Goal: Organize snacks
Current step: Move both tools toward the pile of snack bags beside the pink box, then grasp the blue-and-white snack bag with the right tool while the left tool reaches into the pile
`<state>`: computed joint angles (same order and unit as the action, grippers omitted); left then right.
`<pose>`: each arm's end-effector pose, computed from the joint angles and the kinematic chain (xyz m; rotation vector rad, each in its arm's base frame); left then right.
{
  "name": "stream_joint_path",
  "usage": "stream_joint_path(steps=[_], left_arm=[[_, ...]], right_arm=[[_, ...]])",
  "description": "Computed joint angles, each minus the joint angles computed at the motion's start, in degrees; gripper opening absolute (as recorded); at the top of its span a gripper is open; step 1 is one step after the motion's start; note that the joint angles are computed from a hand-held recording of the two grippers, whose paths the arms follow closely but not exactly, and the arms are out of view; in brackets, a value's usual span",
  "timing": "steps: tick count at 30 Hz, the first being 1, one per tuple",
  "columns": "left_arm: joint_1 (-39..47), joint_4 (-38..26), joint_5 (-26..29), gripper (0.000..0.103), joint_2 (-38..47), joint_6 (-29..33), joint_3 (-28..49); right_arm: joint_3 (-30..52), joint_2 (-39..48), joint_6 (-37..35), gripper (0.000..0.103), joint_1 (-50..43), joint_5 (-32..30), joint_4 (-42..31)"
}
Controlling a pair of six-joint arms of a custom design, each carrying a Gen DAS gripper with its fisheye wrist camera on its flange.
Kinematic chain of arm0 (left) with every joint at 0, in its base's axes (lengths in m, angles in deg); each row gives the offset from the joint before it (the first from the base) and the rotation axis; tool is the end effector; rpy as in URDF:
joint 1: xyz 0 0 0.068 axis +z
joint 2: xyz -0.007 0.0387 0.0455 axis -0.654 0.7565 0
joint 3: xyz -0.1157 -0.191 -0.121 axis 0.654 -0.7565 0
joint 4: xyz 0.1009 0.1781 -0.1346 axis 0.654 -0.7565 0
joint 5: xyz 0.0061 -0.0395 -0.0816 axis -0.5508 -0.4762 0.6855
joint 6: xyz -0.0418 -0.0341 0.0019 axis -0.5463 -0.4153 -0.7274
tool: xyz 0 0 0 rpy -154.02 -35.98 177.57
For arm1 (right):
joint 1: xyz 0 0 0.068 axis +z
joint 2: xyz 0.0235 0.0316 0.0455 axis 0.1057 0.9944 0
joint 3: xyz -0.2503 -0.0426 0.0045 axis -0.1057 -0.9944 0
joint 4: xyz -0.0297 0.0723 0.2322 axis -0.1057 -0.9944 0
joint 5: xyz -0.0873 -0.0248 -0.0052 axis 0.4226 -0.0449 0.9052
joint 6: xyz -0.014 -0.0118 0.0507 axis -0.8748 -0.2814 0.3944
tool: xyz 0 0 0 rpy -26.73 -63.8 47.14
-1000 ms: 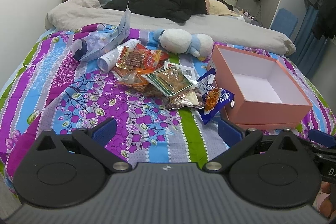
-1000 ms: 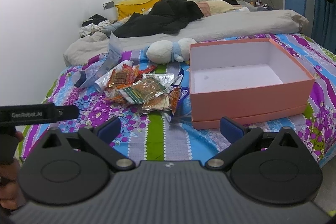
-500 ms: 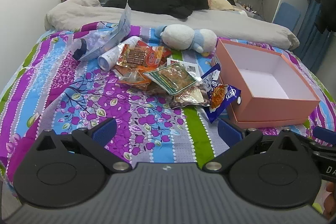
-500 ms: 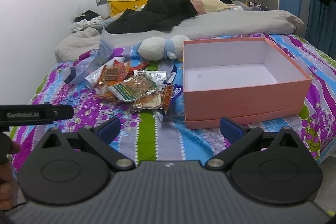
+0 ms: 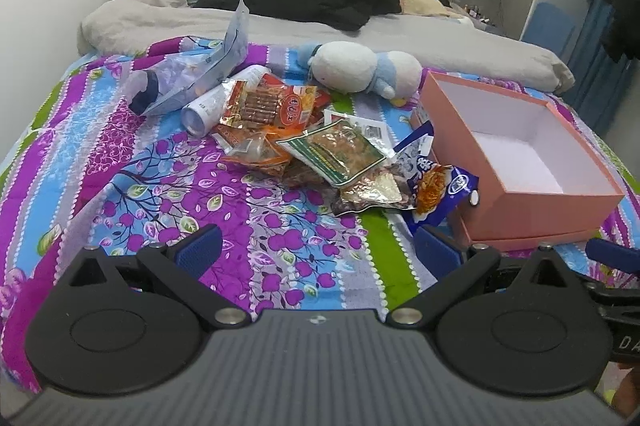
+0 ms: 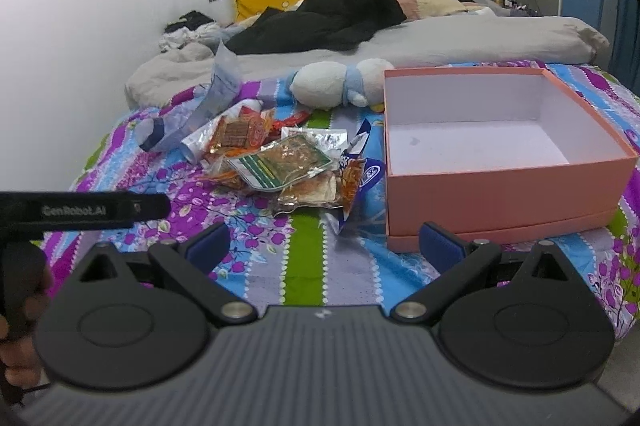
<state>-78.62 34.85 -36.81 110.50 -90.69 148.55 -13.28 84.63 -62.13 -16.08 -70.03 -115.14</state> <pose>0.2240 -0.1452 0.2794 -0.5977 2.2327 0.1085 0.2769 -0.0841 0.2791 -0.6143 2.1355 0.5223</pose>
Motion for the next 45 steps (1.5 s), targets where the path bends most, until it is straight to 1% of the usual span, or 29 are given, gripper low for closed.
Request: stream_joint_path(steps=[1, 2, 6, 8, 11, 14, 16, 19, 20, 21, 24, 27, 29, 31, 32, 34, 36, 38, 39, 41, 42, 43, 44, 45], left_arm=[[0.73, 0.6, 0.41, 0.103, 0.07, 0.73, -0.34], [1.7, 1.72, 0.9, 0.103, 0.13, 1.76, -0.94], [5.46, 7.59, 3.7, 0.103, -0.72, 5.21, -4.77], [7.65, 10.72, 5.31, 0.103, -1.02, 6.27, -6.85], [10.59, 14.02, 6.72, 0.102, -0.93, 6.58, -9.11], [13.97, 18.39, 9.37, 0.102, -1.02, 8.31, -11.77], [16.04, 21.06, 11.03, 0.101, -0.59, 9.68, -12.93], [19.01, 26.2, 13.7, 0.1, -0.95, 11.13, -15.62], [19.91, 28.23, 14.56, 0.099, -1.04, 11.59, -16.62], [21.13, 30.95, 15.75, 0.098, -1.18, 12.07, -17.96], [24.25, 37.52, 19.16, 0.095, -0.2, 11.75, -20.56], [27.79, 43.9, 24.12, 0.091, 1.78, 10.48, -22.22], [30.17, 48.25, 27.42, 0.088, 4.31, 10.05, -22.53], [32.44, 51.85, 30.99, 0.084, 7.54, 10.19, -21.96], [33.53, 53.31, 32.79, 0.08, 9.36, 10.11, -21.35], [35.43, 55.8, 35.99, 0.077, 13.03, 10.17, -19.83], [36.91, 57.72, 38.42, 0.075, 16.14, 10.41, -18.21], [37.86, 58.61, 40.39, 0.068, 19.18, 11.26, -15.9], [38.18, 58.85, 40.98, 0.066, 20.73, 11.71, -14.61], [38.89, 59.73, 42.36, 0.056, 23.07, 12.03, -13.07], [39.28, 60.26, 43.41, 0.054, 24.48, 11.94, -12.13], [39.54, 60.52, 44.18, 0.049, 25.48, 11.79, -11.31], [39.71, 60.6, 44.75, 0.043, 26.4, 11.87, -10.54], [39.65, 60.5, 44.74, 0.039, 26.91, 12.06, -10.06]], right_arm=[[-1.22, -0.53, 0.66, 0.102, 0.66, 0.47, 1.93], [-2.45, -1.01, 1.44, 0.098, 1.38, 1.0, 4.14], [-5.88, -1.85, 4.1, 0.089, 4.24, 3.73, 11.25], [-6.9, -1.7, 4.6, 0.079, 5.72, 5.09, 13.58], [-8.33, -1.55, 4.95, 0.078, 7.89, 6.96, 16.53], [-9.95, -1.66, 5.62, 0.075, 10.42, 8.53, 20.06], [-11.84, -2.2, 6.45, 0.074, 12.24, 9.6, 23.71], [-13.35, -1.68, 6.77, 0.073, 15.45, 11.75, 28.47], [-13.66, -1.39, 6.82, 0.07, 16.65, 12.73, 30.0], [-13.55, -0.81, 6.85, 0.068, 17.93, 13.86, 31.29], [-14.2, 0.35, 5.98, 0.067, 20.86, 16.55, 35.74], [-14.19, 2.9, 3.69, 0.067, 23.87, 20.44, 39.61], [-13.08, 5.58, 2.95, 0.062, 25.75, 23.32, 41.21], [-11.84, 8.31, 2.59, 0.061, 27.22, 26.1, 43.02], [-11.59, 9.48, 2.17, 0.061, 28.0, 27.68, 44.54], [-11.74, 11.61, 1.12, 0.061, 29.41, 30.9, 48.74], [-10.94, 14.1, 0.6, 0.061, 30.28, 33.13, 51.58], [-9.6, 16.76, -0.33, 0.061, 30.96, 35.24, 54.02], [-9.45, 17.84, -1.42, 0.061, 31.45, 36.45, 55.7], [-9.9, 19.6, -4.06, 0.06, 32.11, 38.66, 59.75], [-9.53, 20.29, -5.2, 0.06, 32.28, 39.14, 60.12], [-8.6, 21.27, -5.98, 0.057, 32.36, 39.29, 59.59], [-7.63, 22.0, -6.47, 0.053, 32.4, 39.29, 58.32], [-7.03, 22.49, -6.84, 0.053, 32.57, 39.44, 57.44]])
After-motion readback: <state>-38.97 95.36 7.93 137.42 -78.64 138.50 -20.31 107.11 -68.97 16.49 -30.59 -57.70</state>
